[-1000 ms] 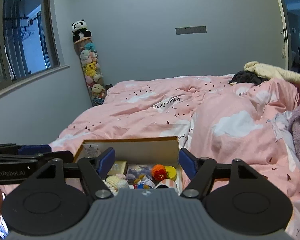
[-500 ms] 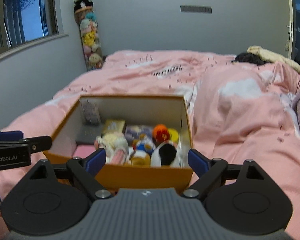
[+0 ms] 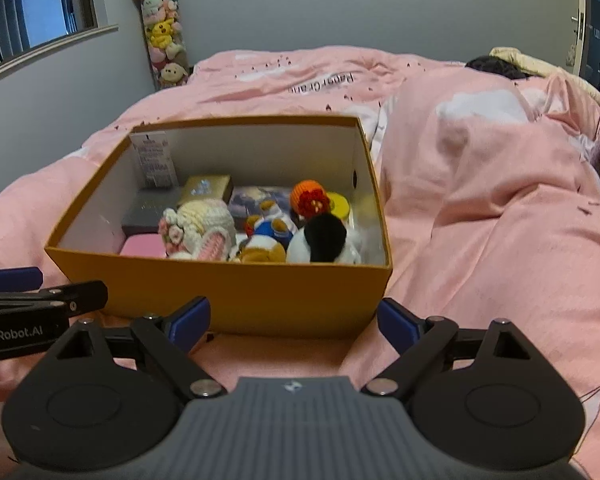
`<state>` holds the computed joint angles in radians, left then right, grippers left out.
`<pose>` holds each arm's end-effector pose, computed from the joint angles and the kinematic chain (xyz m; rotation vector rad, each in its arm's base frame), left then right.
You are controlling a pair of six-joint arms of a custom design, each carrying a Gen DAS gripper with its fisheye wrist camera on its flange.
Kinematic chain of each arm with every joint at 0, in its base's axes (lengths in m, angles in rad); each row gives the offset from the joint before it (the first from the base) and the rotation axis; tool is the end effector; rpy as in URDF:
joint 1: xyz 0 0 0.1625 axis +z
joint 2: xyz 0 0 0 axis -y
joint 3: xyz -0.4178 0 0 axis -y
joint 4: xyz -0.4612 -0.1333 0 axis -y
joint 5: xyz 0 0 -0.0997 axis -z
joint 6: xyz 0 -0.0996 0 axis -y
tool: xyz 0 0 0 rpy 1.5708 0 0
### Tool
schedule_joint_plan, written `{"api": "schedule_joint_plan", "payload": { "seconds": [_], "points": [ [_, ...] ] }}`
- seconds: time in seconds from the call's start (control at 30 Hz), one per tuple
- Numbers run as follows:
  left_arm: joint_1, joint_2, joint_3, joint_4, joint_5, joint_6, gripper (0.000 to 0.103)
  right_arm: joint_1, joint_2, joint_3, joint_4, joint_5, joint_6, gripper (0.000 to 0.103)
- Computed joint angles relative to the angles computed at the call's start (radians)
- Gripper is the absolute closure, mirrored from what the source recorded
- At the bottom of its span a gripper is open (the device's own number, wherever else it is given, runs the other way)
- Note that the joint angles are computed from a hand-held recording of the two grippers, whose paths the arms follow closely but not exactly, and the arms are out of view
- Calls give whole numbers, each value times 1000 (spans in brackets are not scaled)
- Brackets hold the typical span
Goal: Organize objects
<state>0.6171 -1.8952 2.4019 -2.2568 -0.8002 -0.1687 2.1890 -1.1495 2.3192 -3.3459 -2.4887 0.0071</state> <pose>-0.1934 -0.3857 0.2822 0.8664 2.3296 -0.7252 0.3150 -0.3494 0.1262 0.3456 -2.2493 1.0102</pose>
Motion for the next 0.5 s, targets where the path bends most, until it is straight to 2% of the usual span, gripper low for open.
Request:
{"api": "schedule_joint_plan", "payload": {
  "seconds": [0.5],
  "points": [
    [-1, 15, -12, 50, 18, -34, 11, -2, 10, -8, 17, -8, 7, 11]
  ]
}}
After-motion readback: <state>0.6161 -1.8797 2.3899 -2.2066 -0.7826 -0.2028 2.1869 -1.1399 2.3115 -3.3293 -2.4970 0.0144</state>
